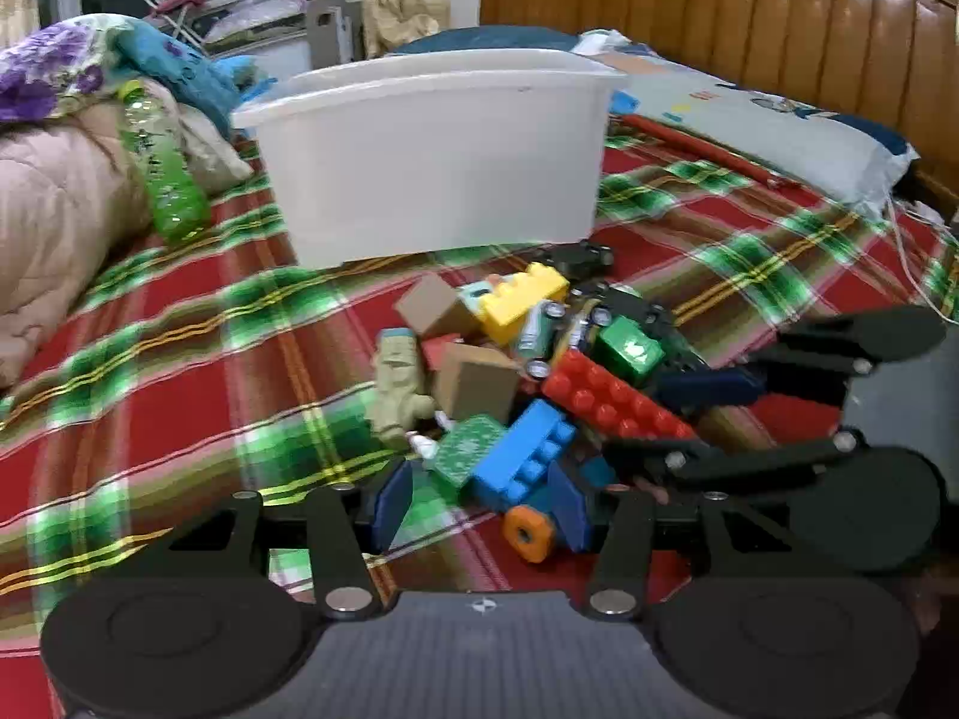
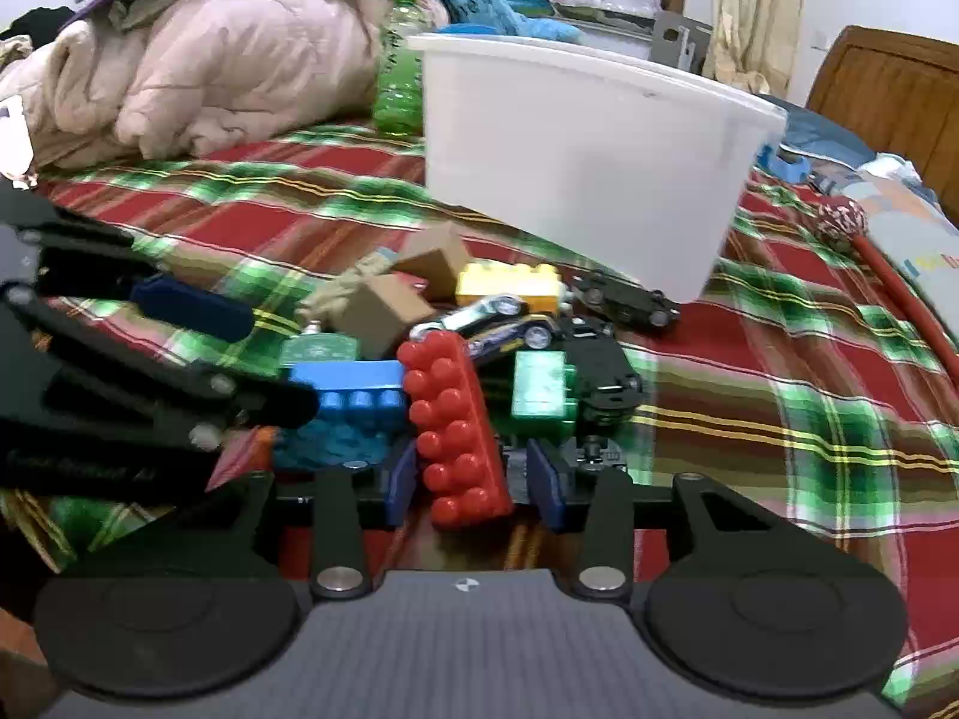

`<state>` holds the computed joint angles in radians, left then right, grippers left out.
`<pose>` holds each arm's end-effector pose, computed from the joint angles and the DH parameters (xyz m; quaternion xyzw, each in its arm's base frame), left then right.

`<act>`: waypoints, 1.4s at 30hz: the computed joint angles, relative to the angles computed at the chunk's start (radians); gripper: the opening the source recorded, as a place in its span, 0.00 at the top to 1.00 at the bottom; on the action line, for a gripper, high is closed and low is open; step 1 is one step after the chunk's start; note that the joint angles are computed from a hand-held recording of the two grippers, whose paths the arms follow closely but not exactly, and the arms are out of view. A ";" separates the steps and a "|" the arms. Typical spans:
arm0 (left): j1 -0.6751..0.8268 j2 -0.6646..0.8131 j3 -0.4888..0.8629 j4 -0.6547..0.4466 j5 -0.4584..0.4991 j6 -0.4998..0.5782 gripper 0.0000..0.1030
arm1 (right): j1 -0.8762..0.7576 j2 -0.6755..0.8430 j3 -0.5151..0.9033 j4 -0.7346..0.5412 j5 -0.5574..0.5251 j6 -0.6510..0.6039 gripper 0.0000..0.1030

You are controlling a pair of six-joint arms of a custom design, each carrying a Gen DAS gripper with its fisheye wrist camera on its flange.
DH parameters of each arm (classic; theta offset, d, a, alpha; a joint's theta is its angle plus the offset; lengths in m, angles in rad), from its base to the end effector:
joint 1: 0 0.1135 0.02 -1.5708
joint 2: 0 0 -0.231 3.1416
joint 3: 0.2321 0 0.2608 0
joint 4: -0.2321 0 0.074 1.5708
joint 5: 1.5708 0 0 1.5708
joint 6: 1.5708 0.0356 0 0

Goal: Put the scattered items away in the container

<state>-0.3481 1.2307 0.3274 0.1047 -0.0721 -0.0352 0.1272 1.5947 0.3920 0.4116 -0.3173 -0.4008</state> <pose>0.2110 -0.0739 0.0906 0.1308 0.9166 -0.0389 0.3758 0.2452 0.0426 0.0525 -0.2963 0.8660 0.0936 0.3917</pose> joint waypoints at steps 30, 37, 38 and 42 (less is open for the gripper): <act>-0.032 -0.011 0.031 -0.061 0.062 0.107 0.71 | -0.098 -0.116 -0.013 -0.148 -0.052 -0.044 0.73; 0.021 -0.057 0.175 -0.151 0.055 0.133 0.71 | -0.086 -0.273 0.058 -0.247 -0.054 0.010 0.73; 0.030 -0.051 0.202 -0.153 0.056 0.138 0.71 | -0.081 -0.271 0.076 -0.249 -0.049 0.018 0.73; 0.065 0.019 0.338 -0.146 0.064 0.160 0.71 | -0.054 -0.227 0.195 -0.264 -0.025 0.053 0.73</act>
<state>-0.2826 1.2493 0.6651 -0.0412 -0.0078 0.1244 0.0734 1.3676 0.5870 0.1480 -0.3421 -0.3474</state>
